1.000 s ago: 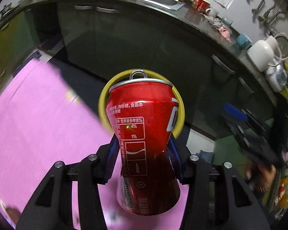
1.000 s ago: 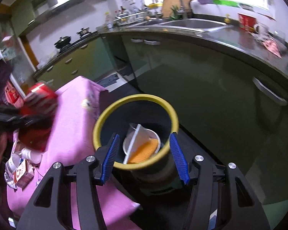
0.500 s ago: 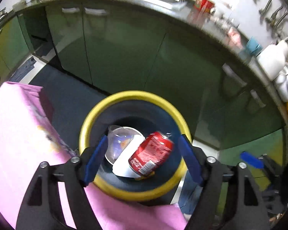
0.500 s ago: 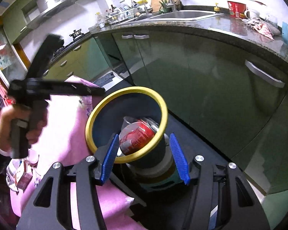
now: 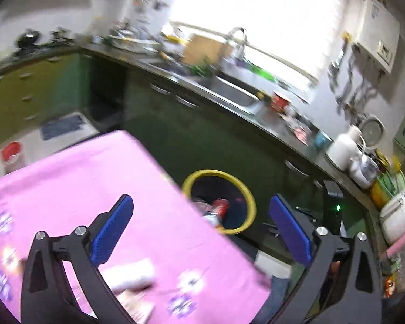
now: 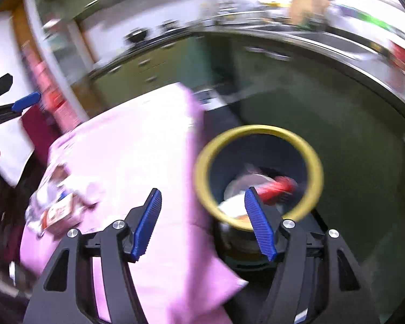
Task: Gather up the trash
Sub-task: 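Grasp the white pill bottle with the right tool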
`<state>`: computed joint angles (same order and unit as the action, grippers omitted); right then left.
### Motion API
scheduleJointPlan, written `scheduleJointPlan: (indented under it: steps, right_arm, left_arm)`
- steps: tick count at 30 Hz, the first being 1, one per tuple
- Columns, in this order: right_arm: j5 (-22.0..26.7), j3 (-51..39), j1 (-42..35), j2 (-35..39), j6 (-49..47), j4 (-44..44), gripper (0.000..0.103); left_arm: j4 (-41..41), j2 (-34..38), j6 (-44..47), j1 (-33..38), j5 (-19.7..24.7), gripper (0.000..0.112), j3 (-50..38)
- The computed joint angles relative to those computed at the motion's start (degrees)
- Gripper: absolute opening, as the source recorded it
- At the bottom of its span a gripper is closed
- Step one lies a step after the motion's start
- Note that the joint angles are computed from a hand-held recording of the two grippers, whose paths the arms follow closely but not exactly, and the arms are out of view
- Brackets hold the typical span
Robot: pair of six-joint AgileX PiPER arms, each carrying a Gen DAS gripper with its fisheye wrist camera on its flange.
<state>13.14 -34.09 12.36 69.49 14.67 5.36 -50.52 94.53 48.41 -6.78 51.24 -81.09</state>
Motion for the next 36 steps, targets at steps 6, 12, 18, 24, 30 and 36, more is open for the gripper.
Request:
scheduleJointPlan:
  steps: [6, 12, 18, 24, 30, 36]
  right_arm:
    - [3.8, -15.8, 10.8, 14.9, -19.8, 10.5, 0.064]
    - [11.8, -34.0, 18.6, 31.2, -32.2, 7.5, 0.064]
    - [19.1, -46.4, 20.0, 42.1, -39.5, 9.0, 0.064]
    - [26.5, -56.1, 19.6, 48.7, -44.3, 9.1, 0.064]
    - [32.3, -65.7, 20.0, 55.8, -44.6, 8.6, 0.063]
    - [31.5, -66.4, 19.9, 57.5, -45.8, 12.4, 0.051]
  left_arm:
    - [-4.8, -11.5, 13.1, 18.5, 1.7, 0.096, 17.5]
    - [-10.4, -17.0, 22.5, 34.1, 8.1, 0.096, 28.3]
    - [-12.6, -18.3, 26.6, 42.0, 13.3, 0.096, 33.5]
    - [-12.5, -16.5, 26.9, 43.9, 15.2, 0.096, 33.9]
    - [-12.6, -15.7, 26.8, 43.2, 14.9, 0.096, 34.2]
    - [-11.2, -15.4, 26.6, 41.1, 14.4, 0.096, 34.1]
